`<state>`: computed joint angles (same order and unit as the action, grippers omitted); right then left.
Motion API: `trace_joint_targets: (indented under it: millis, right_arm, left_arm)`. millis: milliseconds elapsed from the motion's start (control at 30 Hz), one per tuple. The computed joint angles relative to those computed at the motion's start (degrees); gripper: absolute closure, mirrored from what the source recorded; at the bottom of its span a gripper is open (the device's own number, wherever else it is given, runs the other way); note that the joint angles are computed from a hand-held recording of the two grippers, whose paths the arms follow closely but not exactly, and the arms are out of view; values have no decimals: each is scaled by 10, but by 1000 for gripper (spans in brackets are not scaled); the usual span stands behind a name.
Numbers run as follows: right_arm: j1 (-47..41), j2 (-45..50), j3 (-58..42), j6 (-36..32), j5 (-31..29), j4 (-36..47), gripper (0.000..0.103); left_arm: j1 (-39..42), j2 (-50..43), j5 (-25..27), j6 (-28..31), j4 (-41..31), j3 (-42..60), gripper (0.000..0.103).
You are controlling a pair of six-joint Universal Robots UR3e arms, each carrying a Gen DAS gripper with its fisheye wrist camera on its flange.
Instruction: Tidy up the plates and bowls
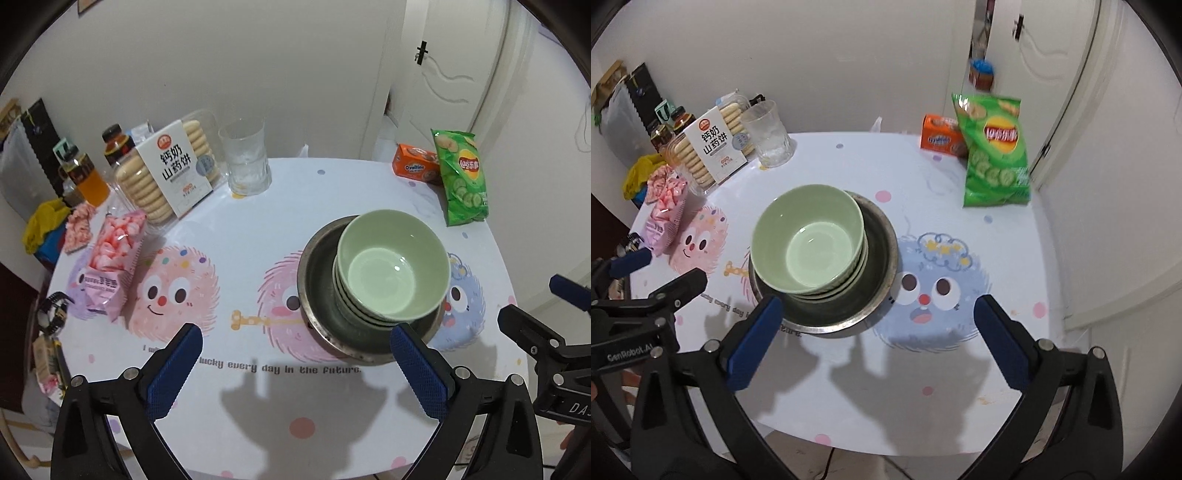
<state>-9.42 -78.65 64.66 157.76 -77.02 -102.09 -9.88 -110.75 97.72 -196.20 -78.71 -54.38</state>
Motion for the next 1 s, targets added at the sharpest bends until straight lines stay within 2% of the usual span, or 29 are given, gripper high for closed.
trace_joint_targets:
  millis: [500, 733, 1000]
  right_arm:
    - [-16, -33, 29, 2, 14, -1, 0]
    - [-20, -31, 26, 1, 24, 10, 0]
    - [-16, -33, 30, -1, 19, 3, 0]
  left_arm:
    - [-7, 23, 8, -25, 3, -16, 0]
    - [-23, 16, 52, -34, -2, -4, 0]
    - [-9, 31, 22, -33, 7, -24, 0]
